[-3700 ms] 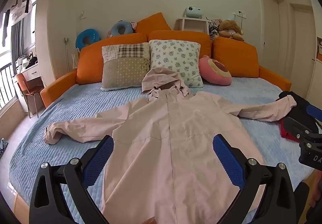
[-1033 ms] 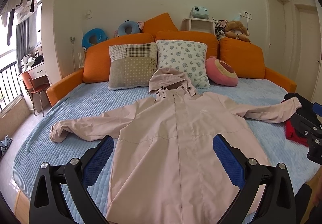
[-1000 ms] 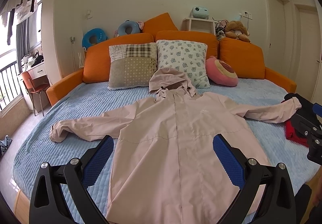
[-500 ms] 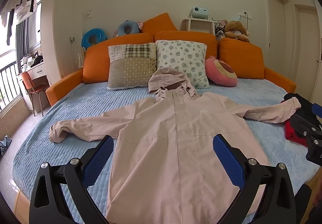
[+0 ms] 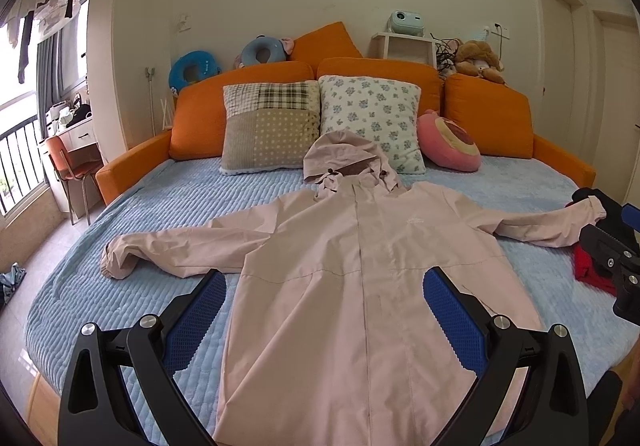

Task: Fold large clothes
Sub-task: 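Reach the left tool to the pink jacket's sleeve cuff and grasp it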

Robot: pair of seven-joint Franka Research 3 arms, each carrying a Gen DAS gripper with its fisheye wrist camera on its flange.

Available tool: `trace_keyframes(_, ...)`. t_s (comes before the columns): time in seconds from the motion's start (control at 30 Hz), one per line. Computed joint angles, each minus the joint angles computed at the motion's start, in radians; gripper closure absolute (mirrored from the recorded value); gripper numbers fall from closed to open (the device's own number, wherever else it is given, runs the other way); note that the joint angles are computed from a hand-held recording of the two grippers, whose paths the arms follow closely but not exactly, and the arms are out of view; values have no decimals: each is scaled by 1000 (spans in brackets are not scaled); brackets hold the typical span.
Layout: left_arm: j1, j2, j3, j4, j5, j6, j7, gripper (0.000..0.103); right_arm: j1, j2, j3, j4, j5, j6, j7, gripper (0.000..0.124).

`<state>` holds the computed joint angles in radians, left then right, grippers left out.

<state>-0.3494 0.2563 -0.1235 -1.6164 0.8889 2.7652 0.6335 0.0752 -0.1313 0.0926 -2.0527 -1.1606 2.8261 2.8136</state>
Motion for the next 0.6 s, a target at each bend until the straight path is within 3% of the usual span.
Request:
trace_keyframes(0.2,12,26,21,23,0,-35,-27,3,26,80,-14,75,-26,31,-5,25)
trace_keyframes(0.3,20,51,35,51,-1,-71,-37,3,59,147,-34,136,7,50,-76,25)
trace_keyframes(0.43,74,89,40,79,-100,-85,-10,3,108,260,-60,241,134,67,-235,25)
trace_keyframes(0.6,113,148,95,135,-138,-127,-53,3,135,422,-56,414,322,66,-440,25)
